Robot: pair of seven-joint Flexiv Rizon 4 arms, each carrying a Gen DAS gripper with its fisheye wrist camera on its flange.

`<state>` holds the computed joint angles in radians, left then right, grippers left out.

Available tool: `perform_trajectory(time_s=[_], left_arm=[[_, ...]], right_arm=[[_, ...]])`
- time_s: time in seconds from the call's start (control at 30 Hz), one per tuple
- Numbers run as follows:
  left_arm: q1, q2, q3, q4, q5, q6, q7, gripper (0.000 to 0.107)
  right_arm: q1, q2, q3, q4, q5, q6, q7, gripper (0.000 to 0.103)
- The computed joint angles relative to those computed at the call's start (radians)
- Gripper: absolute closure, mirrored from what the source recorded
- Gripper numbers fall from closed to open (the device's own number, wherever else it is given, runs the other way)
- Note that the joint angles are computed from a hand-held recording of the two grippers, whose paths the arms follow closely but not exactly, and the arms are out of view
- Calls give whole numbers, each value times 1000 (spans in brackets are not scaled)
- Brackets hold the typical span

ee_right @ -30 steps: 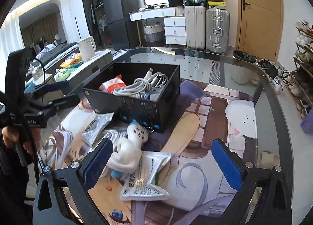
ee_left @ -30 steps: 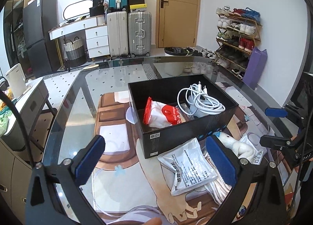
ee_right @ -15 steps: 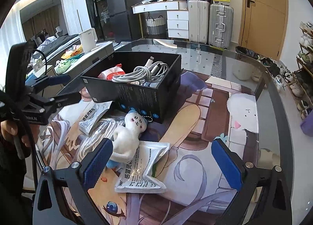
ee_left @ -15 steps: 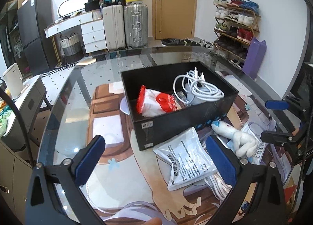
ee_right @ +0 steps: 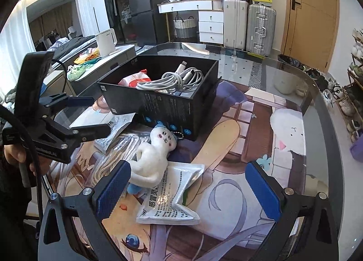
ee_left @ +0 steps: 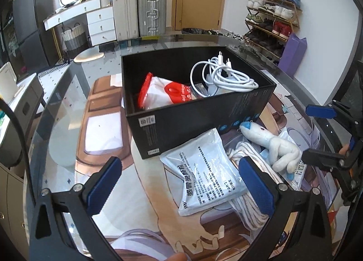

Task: Organize soft objects
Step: 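Reach the left gripper to the white medicine packet while the right gripper reaches to the white plush toy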

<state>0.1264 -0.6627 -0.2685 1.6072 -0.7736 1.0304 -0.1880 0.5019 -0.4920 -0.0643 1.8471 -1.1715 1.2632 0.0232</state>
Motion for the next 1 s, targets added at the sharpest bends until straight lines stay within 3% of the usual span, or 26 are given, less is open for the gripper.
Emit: perform_trajectory(time_s=[0.43, 0.77, 1.0], left_arm=[[-3, -1, 4, 13, 14, -2, 8, 4], [-1, 15, 1, 31, 0, -19, 30, 4], [-15, -4, 33, -2, 48, -39, -23, 4]], right_arm=[[44, -63, -12, -68, 47, -14, -97, 1], [59, -81, -29, -81, 54, -41, -70, 1], [67, -90, -42, -88, 49, -53, -44, 1]])
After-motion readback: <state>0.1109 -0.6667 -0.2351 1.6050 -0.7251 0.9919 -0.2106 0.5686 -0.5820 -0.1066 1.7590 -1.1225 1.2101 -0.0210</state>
